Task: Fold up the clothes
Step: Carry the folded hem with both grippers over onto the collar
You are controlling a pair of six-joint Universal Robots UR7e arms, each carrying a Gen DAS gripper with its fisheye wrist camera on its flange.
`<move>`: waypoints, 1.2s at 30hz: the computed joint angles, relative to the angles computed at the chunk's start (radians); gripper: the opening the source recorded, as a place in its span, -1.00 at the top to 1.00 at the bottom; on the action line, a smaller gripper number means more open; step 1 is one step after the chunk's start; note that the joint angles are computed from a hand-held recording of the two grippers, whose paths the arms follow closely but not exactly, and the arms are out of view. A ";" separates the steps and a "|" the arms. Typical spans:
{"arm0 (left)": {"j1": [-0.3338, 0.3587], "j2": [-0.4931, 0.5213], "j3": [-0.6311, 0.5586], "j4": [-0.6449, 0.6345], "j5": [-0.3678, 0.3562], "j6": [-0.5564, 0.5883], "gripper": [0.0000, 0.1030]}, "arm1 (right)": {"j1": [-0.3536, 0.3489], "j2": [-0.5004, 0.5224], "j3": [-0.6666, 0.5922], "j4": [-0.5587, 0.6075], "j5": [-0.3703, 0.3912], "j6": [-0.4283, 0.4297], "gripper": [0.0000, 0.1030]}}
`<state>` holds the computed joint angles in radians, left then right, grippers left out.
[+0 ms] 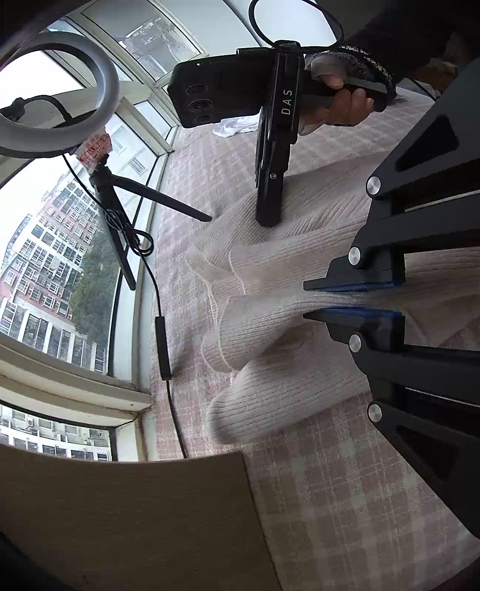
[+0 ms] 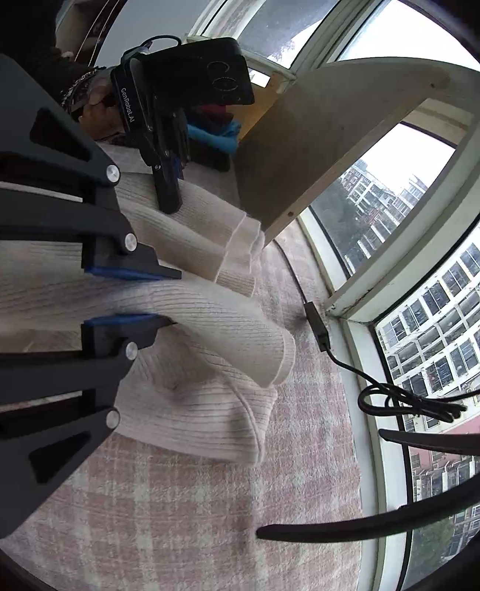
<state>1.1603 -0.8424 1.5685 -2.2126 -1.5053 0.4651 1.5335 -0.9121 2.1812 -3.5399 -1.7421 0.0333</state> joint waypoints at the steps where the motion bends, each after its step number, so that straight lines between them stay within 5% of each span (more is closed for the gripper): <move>1: 0.002 -0.015 0.007 -0.017 -0.003 0.001 0.88 | -0.003 -0.014 0.027 -0.044 0.017 0.018 0.71; 3: 0.012 -0.024 0.013 -0.050 -0.001 0.013 0.87 | -0.013 -0.038 0.068 -0.096 0.039 0.043 0.71; 9: 0.052 0.086 -0.074 0.012 0.073 -0.073 0.65 | -0.042 -0.001 -0.019 0.093 -0.088 0.073 0.66; 14: 0.027 0.040 -0.035 -0.076 0.133 -0.087 0.34 | 0.052 0.010 -0.038 0.071 -0.343 0.047 0.17; 18: 0.013 0.041 -0.043 -0.117 0.143 -0.119 -0.10 | 0.077 0.021 -0.071 0.093 -0.391 0.018 -0.22; 23: -0.005 0.124 -0.114 -0.085 0.234 -0.123 -0.11 | 0.065 0.072 -0.171 0.185 -0.439 -0.014 -0.24; 26: -0.006 0.167 -0.161 -0.040 0.265 -0.128 -0.13 | 0.031 0.065 -0.186 0.223 -0.411 -0.020 -0.24; 32: 0.007 0.207 -0.215 0.012 0.234 -0.109 -0.20 | -0.058 0.013 -0.148 0.222 -0.200 -0.028 -0.25; 34: 0.010 0.208 -0.218 0.022 0.211 -0.091 -0.04 | -0.057 0.016 -0.155 0.229 -0.194 -0.042 -0.12; 36: 0.012 0.208 -0.228 0.053 0.181 -0.080 0.37 | -0.060 0.009 -0.152 0.243 -0.158 -0.040 0.21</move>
